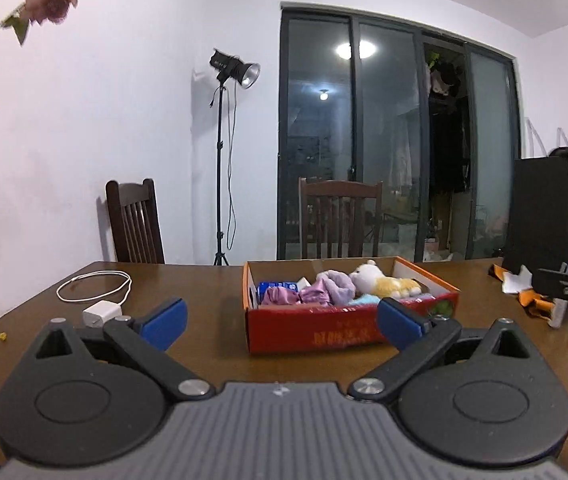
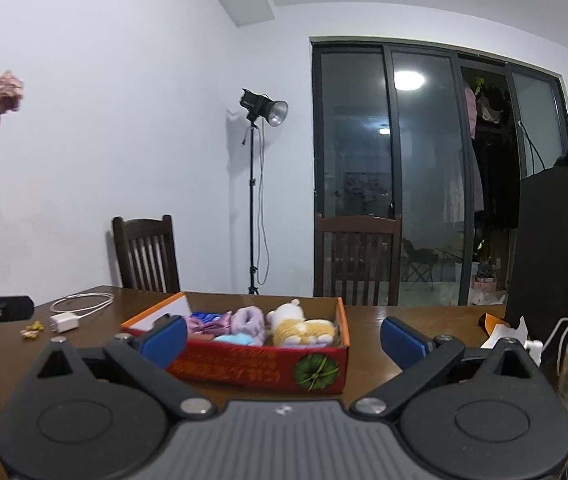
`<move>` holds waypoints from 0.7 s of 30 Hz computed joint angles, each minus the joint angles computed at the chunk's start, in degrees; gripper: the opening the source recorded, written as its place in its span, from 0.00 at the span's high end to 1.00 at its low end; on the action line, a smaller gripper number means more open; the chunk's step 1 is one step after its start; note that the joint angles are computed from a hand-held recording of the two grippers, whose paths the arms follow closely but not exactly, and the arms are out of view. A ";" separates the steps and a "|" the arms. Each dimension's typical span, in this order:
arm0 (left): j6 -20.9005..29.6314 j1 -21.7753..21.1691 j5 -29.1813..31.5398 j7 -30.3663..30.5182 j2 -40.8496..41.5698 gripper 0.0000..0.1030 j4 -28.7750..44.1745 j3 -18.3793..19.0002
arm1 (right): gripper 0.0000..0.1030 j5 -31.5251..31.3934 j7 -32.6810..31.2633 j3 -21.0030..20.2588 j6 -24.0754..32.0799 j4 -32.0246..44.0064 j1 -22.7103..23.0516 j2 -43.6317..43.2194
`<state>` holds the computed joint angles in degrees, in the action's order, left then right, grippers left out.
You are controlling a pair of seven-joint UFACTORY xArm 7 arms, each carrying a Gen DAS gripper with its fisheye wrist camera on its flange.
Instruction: Organize soft objects
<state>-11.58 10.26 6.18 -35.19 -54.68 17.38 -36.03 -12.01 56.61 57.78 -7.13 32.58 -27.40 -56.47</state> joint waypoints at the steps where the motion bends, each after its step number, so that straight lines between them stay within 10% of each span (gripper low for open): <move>1: 1.25 -1.62 -0.28 -0.41 -2.45 0.00 -1.35 0.23 | 0.00 0.24 0.38 -0.06 0.67 -0.82 1.69 -1.17; 14: 33.78 -29.32 3.38 -16.18 -42.09 0.00 -15.40 -6.19 | 0.00 -2.62 9.32 1.19 14.35 -6.40 25.21 -14.04; 21: 45.57 -44.37 6.20 -20.22 -45.46 0.00 -16.36 -7.97 | 0.00 -4.80 13.28 2.06 18.40 -7.90 35.34 -12.70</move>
